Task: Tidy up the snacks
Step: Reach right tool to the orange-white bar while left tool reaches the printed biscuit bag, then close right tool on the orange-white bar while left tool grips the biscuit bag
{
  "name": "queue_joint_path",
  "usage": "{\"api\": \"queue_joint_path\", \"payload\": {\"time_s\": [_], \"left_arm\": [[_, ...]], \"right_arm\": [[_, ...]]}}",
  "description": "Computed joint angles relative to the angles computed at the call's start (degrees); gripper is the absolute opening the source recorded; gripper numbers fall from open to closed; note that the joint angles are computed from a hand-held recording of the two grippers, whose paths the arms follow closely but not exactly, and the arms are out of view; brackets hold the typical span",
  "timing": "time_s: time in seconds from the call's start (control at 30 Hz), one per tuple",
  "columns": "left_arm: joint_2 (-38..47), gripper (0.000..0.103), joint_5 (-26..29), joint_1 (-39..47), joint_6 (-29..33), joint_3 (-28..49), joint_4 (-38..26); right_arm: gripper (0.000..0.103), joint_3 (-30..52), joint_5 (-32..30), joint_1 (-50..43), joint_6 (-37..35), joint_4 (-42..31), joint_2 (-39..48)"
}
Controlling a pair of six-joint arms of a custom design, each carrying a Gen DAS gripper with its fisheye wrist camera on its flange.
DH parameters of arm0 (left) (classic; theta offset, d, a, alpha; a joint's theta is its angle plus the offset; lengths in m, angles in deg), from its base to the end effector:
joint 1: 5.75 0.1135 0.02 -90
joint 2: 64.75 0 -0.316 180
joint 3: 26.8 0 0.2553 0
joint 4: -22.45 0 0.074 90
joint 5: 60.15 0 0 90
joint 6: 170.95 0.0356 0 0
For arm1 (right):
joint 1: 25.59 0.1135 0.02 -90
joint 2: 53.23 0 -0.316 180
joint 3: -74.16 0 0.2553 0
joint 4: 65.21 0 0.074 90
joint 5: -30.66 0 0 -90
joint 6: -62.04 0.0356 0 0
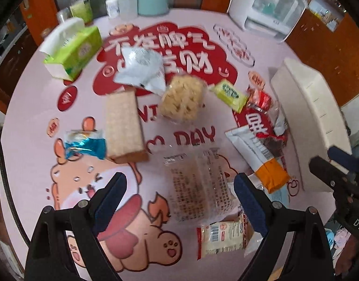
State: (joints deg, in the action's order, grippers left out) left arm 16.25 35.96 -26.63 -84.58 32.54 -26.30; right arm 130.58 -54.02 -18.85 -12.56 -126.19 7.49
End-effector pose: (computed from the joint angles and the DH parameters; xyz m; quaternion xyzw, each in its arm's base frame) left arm 0.2271 -0.0907 0.2283 0.1565 0.9715 -0.0874 0.1549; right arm 0.1650 0.0162 0.2706 0.0836 0.9722 -0.0034 0.2185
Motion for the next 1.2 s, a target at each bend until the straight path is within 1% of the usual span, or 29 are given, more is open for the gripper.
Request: {"api": "queue_joint_path", "payload": {"time_s": [0.17,0.27,0.37,0.43,0.57,0.63,0.67,0.7,0.73,0.77,0.8,0.93,0.97,1.03,1.07,1.13,1.2], "left_arm": [[6.6,0.092,-3.9,-4.6,-5.4,0.3,3.1],[10.9,0.092,-5.9,-5.6,-7.3,1.3,3.6],[14.3,0.092,-5.9,-5.7,-8.8,2.0,4.2],[15.5,0.092,-4.7,-5.3,-9.7,2.2,5.2],[18.1,0.093,-2.5,-4.8,-10.9,3.4,5.3],[20.6,0.093,-3.2,-5.3,-11.2,4.3,4.5],[22.2,0.093,-2.4,-5.5,-10.9,4.6,4.3],[23.1,0.095,-2.5,-6.0,-10.9,4.6,4.2],[22.8,0.095,-4.5,-7.0,-10.9,4.0,4.9],[22.6,0.095,-5.3,-7.5,-10.6,3.5,5.4],[22.5,0.095,-4.6,-7.2,-10.5,3.3,5.4],[21.8,0.096,-4.1,-6.0,-10.5,2.3,4.8],[21.3,0.095,-4.6,-5.9,-10.5,1.8,4.7],[19.9,0.082,-4.0,-5.4,-9.9,0.3,5.5],[19.0,0.078,-3.7,-5.4,-9.7,-0.3,5.7],[17.5,0.072,-5.4,-5.9,-9.1,-1.3,5.3],[15.9,0.065,-5.6,-5.8,-8.7,-2.3,5.5]], "right_arm": [[0.061,-1.8,-2.4,-1.3,-6.2,6.3,8.3],[0.060,-3.3,-4.6,-2.6,-9.1,9.2,12.6],[0.060,-4.6,-7.6,-4.6,-11.4,11.6,16.4],[0.059,-4.9,-10.4,-7.3,-12.8,13.2,18.8],[0.058,-4.5,-13.5,-11.0,-15.4,13.4,22.1],[0.058,-4.4,-13.6,-10.9,-16.4,13.5,22.6],[0.058,-4.5,-13.6,-10.5,-16.8,13.6,22.9],[0.056,-4.6,-14.0,-10.2,-17.1,13.8,23.2],[0.055,-4.8,-13.6,-9.5,-17.2,14.1,23.3],[0.055,-4.8,-13.0,-9.0,-17.2,14.3,23.1],[0.054,-4.9,-12.8,-8.6,-17.5,14.5,23.0],[0.044,-4.9,-9.4,-5.5,-17.5,15.9,23.2],[0.044,-5.0,-8.5,-4.5,-17.4,16.2,23.1],[0.043,-5.0,-7.7,-3.5,-17.0,16.7,23.2],[0.041,-4.9,-7.9,-3.3,-16.9,16.7,23.2],[0.040,-4.8,-9.2,-3.9,-16.2,16.4,23.0],[0.040,-4.6,-10.9,-4.9,-15.5,15.7,22.5]]}}
